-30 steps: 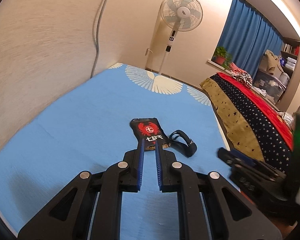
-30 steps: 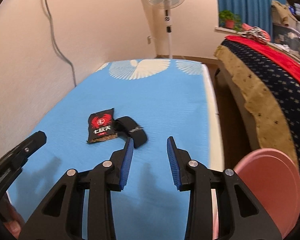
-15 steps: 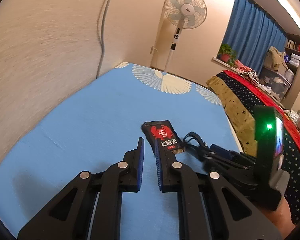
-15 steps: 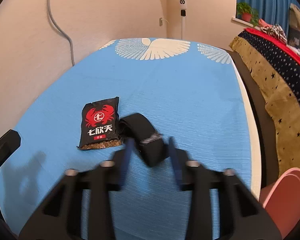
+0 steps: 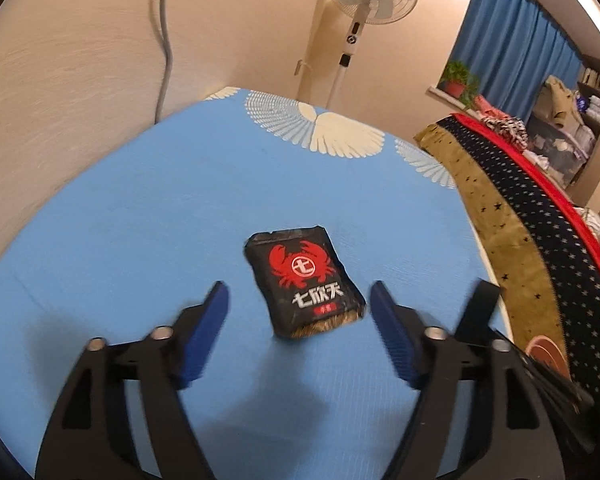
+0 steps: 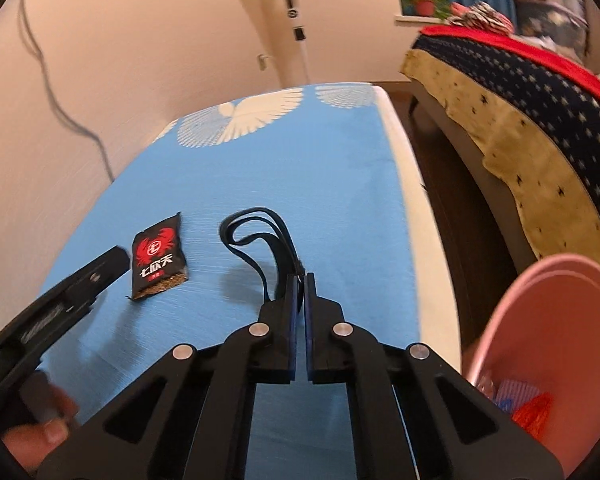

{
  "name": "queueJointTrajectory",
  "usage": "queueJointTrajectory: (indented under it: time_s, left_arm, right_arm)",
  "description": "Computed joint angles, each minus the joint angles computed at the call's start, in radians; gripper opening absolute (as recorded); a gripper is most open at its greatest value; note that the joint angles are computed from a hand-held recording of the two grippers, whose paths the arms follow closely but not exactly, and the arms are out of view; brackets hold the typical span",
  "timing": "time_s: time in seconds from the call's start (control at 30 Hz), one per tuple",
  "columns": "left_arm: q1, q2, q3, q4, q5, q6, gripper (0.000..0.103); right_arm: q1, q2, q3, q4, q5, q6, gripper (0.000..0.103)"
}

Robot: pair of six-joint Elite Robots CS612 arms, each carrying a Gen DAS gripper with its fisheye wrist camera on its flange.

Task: Collect trash
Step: 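Grasp the black strap with the right tool while the left tool grasps the black crab snack packet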

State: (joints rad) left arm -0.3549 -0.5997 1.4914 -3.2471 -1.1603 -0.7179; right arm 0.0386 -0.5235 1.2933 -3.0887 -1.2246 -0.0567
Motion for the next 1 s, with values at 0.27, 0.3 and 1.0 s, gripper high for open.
queueJointTrajectory:
  time_s: [0.27, 0.3, 1.0]
  left_arm:
    - [0.008, 0.025, -0.104, 0.232, -0.006, -0.013, 0.090]
    - [0.011, 0.026, -0.114, 0.266, -0.016, -0.018, 0.090]
    - [0.016, -0.011, -0.030, 0.189, -0.015, -0.010, 0.017]
  right_arm:
    - [-0.007, 0.001, 0.010, -0.012, 0.002, 0.047, 0.002]
    - [-0.008, 0.001, 0.010, -0.013, 0.002, 0.051, 0.002]
    - [-0.007, -0.028, 0.049, -0.027, 0.010, 0.022, 0.000]
